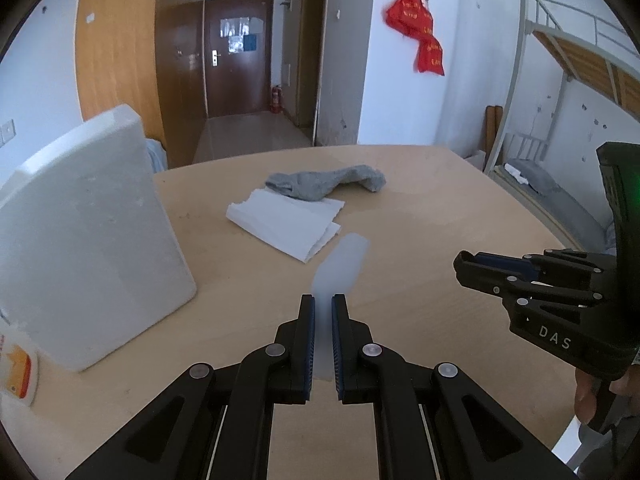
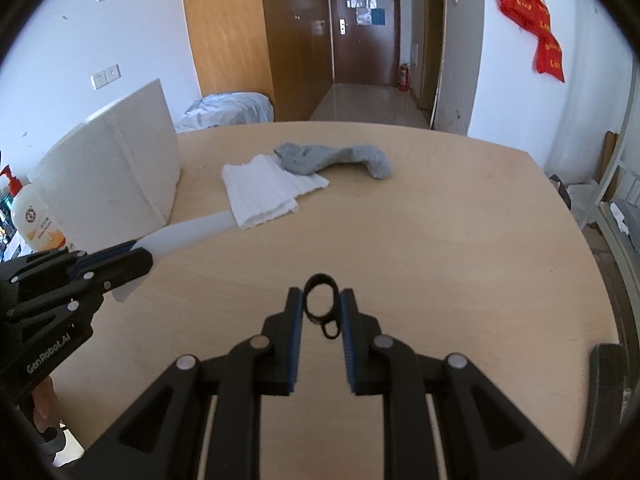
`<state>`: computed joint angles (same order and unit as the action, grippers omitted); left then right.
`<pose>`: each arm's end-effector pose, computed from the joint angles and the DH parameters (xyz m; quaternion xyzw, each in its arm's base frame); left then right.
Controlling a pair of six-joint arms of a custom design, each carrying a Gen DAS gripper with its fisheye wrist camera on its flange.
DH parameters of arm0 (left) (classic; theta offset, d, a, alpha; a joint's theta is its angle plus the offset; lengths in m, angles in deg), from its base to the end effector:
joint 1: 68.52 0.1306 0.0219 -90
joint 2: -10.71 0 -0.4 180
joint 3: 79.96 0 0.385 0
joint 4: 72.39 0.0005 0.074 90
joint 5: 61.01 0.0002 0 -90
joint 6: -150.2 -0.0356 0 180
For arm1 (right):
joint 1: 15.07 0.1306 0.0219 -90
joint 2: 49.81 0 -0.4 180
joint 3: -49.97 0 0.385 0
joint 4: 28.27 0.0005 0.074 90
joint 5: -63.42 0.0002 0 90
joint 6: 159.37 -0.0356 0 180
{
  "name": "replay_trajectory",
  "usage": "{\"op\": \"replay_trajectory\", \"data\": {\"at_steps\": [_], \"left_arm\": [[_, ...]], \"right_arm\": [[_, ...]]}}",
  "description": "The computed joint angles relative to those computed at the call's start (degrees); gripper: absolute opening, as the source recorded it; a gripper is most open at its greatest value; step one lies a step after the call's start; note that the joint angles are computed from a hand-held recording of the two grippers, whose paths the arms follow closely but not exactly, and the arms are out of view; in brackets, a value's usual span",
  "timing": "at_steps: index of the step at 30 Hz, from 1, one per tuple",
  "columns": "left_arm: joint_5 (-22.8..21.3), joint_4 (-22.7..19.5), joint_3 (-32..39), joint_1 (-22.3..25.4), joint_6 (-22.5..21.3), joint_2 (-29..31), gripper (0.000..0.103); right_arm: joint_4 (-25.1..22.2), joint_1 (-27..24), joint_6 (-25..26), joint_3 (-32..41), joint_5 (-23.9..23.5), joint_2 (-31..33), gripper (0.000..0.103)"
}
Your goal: Organize soft objects
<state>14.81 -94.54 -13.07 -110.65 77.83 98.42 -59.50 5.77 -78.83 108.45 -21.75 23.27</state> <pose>0.3356 -0.2924 0.3193 0.1449 0.8997 -0.0991 0.3997 0.3323 0.1227 0.3376 -0.0760 0.9228 0.0605 0.3728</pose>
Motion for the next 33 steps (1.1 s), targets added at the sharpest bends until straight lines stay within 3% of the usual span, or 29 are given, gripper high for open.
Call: {"op": "replay_trajectory", "data": {"at_steps": [20,33], "left_arm": [[-8.14,-0.99,-4.16,-2.65,2.3,-10.05,0.009],[-16.4,-4.47,-5.7,-1.1,4.9,-18.01,0.009]], "right_arm": [[-0.58,6.68,0.03,1.25,3.66,-4.9,0.022],[1.97,13.12,2.39,6.66,3.94,-1.81,0.022]]}}
